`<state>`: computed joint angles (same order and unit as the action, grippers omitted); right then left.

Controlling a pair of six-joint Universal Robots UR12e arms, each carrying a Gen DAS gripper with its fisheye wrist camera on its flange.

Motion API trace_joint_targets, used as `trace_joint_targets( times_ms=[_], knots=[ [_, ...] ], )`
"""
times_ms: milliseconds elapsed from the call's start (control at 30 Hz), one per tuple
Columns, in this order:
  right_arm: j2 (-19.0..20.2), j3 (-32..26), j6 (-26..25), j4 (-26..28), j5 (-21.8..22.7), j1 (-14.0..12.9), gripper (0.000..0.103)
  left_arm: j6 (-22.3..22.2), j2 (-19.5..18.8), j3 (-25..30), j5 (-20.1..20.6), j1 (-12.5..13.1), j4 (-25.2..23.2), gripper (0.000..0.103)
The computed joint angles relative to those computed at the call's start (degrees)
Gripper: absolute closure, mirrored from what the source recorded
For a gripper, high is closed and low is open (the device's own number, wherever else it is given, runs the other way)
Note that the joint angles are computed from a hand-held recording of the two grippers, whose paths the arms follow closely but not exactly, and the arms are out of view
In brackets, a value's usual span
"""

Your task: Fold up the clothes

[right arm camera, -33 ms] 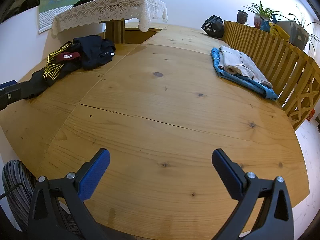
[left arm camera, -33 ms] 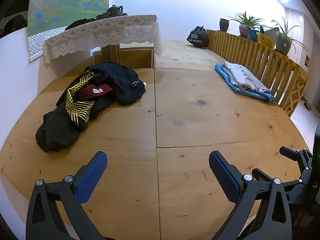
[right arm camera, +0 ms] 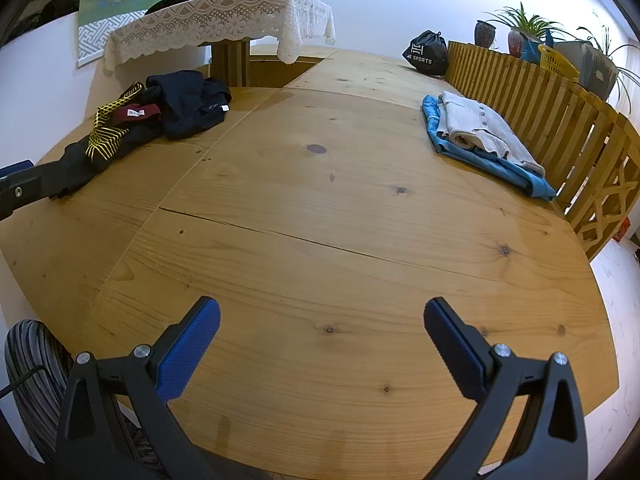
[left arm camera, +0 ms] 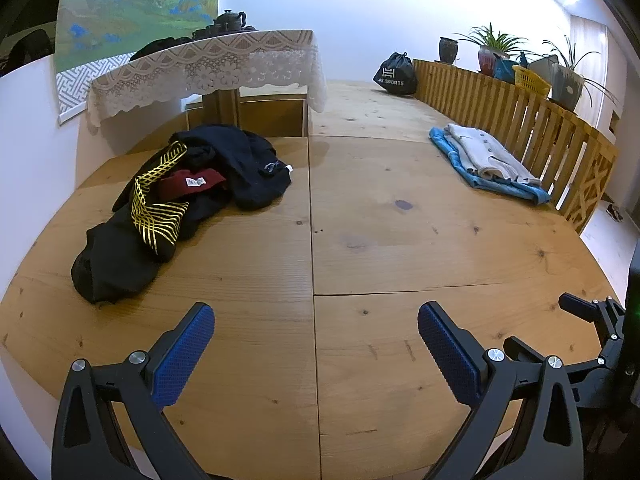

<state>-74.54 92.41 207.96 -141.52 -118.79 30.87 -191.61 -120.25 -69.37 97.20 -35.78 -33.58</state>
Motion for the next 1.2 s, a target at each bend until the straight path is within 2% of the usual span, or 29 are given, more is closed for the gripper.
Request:
trace_joint_targets(
  times_ms=[100, 200, 333, 1200],
  knots=[
    [-0.08, -0.07, 0.11, 0.51, 0.25, -0.03, 0.000, 0.12, -0.19, 0.79, -0.27, 0.05, -1.84, 0.001],
    [-0.15, -0.11, 0.14, 0.83, 0.49, -0.14, 0.000, 1.41, -0.30, 0.60, 1.38, -0.50, -0.90, 0.001],
    [-0.12, -0.16, 0.38, 0.58, 0.53, -0.06, 0.000, 1.57, -0.17, -0.12, 1.11, -0.53, 0.38, 0.001],
    [-0.48, 0.46, 1.04, -0.15, 0.35, -0.18, 0.000, 1.86, -0.28, 0.25, 1.75, -0.86, -0.45, 0.001]
  ],
)
